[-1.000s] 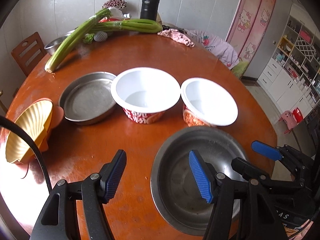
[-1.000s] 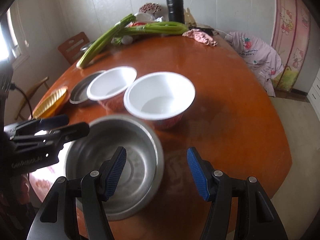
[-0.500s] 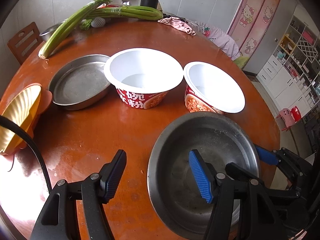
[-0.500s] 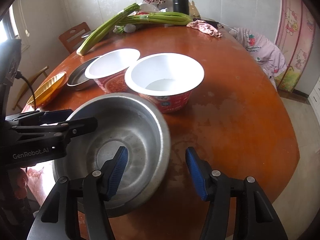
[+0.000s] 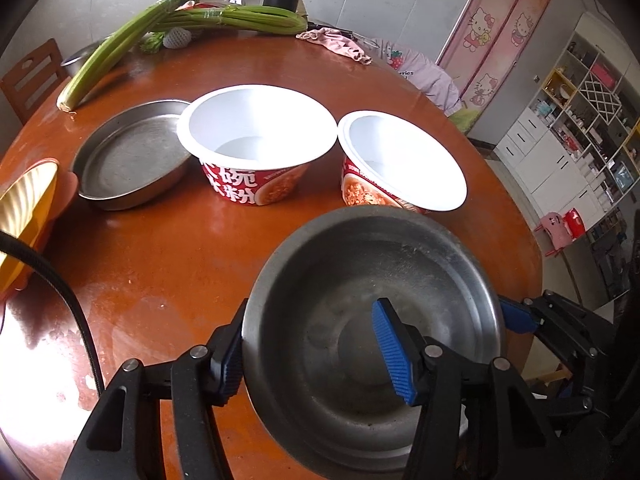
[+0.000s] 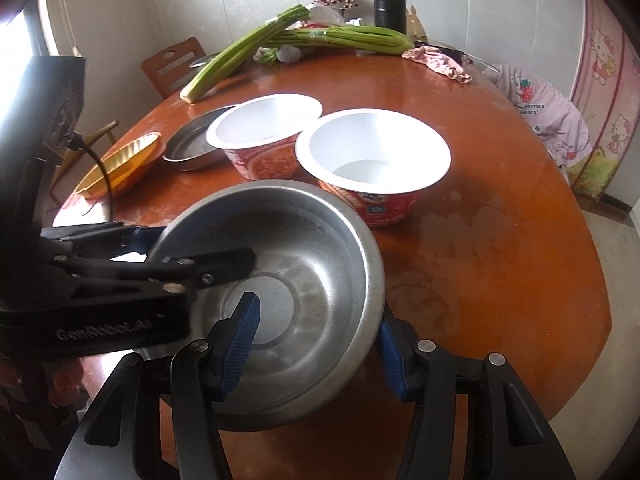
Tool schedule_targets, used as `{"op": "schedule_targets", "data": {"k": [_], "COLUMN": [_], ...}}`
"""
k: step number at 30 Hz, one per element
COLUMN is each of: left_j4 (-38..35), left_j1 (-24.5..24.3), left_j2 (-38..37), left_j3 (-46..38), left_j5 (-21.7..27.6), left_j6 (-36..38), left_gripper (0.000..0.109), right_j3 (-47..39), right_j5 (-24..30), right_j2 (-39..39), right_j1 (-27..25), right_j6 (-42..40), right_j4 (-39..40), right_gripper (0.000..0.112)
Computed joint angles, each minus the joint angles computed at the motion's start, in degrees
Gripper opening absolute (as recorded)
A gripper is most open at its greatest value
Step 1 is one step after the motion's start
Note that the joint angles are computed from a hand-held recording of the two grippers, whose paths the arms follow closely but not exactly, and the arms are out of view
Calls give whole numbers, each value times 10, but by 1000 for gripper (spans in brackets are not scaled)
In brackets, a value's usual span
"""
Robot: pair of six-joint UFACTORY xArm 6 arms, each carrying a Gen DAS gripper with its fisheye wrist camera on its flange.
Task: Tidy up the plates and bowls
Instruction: 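Close the left gripper on the steel bowl rim, then lift the steel bowl with the left gripper and set it down beside the white bowls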
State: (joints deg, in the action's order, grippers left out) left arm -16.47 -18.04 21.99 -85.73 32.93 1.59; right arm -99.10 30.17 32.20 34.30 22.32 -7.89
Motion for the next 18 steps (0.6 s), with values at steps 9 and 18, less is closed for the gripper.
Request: {"op": "schedule_targets", "data": {"k": [9,18], "left_j4": [15,13], "left_j1": [11,29], "left_j2": [-37,-65], "left_j3": [43,82], "left_j5": [-22,-32], "left_j6": [-19,-25], "left_gripper": [59,59], "right_j3": [-23,-75], "right_j5": [2,20], "right_j2": [8,40], "right_j1": [12,29], "right_j6": [-8,-40], "right_j4": [-1,20], "right_gripper": [58,58]}}
